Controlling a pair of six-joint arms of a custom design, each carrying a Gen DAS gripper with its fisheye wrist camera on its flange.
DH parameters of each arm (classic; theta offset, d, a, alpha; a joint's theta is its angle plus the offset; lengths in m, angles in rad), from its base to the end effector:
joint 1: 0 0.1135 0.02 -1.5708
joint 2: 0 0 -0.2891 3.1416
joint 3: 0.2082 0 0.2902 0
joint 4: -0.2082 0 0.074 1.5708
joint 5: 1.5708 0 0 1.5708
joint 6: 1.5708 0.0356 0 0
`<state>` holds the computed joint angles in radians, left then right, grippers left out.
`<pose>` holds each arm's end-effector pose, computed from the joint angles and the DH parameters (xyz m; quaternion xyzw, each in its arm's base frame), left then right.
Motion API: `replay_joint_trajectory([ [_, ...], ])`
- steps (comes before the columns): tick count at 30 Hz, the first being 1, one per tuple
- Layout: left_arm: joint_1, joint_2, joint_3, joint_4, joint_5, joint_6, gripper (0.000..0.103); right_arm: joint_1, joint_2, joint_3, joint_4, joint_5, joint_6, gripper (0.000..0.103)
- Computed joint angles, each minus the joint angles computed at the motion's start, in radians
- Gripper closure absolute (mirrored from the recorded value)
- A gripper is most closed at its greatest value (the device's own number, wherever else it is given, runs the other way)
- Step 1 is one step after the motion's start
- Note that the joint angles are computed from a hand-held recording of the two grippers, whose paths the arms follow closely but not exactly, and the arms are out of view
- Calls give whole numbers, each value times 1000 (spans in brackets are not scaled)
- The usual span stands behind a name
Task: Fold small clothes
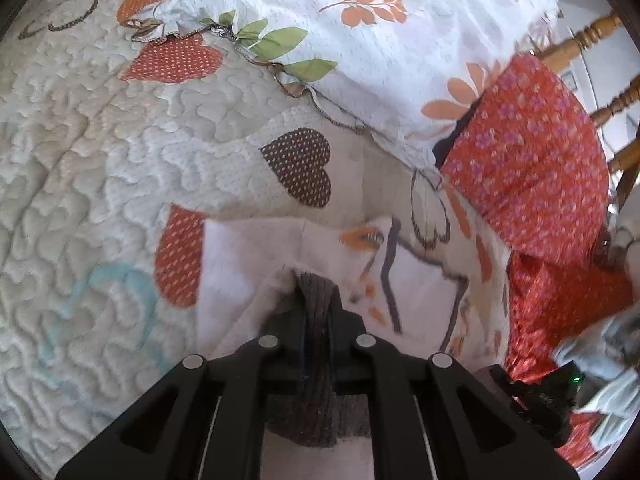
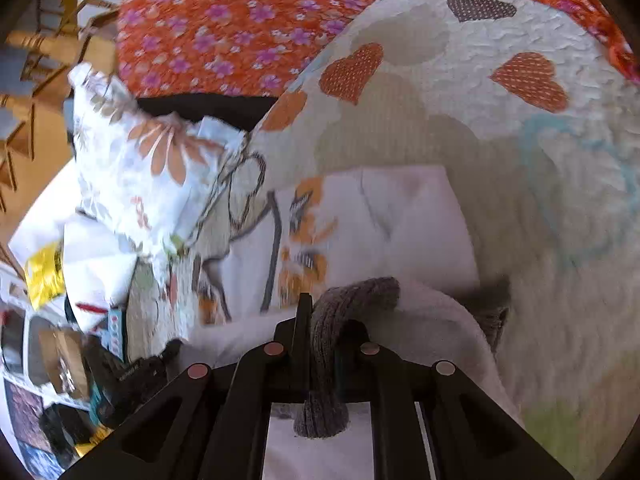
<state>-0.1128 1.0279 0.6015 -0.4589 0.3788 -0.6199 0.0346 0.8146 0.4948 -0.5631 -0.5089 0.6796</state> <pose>0.2189 -0.0380 0.2153 -0.1708 0.9113 -0.2838 0.2446 0.1760 0.0234 0.2103 0.2083 0.8910 0.3361 0.2229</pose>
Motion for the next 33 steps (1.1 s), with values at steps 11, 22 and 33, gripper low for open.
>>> replay_joint_trajectory([
  [11, 68, 114, 19, 92, 60, -20, 70, -38, 372, 31, 349, -30, 52, 93],
  [22, 180, -2, 9, 33, 57, -48, 35, -128, 311, -12, 410, -95, 108, 47],
  [33, -30, -48, 92, -124, -174, 87, 33, -147, 135, 35, 227, 35, 59, 38],
])
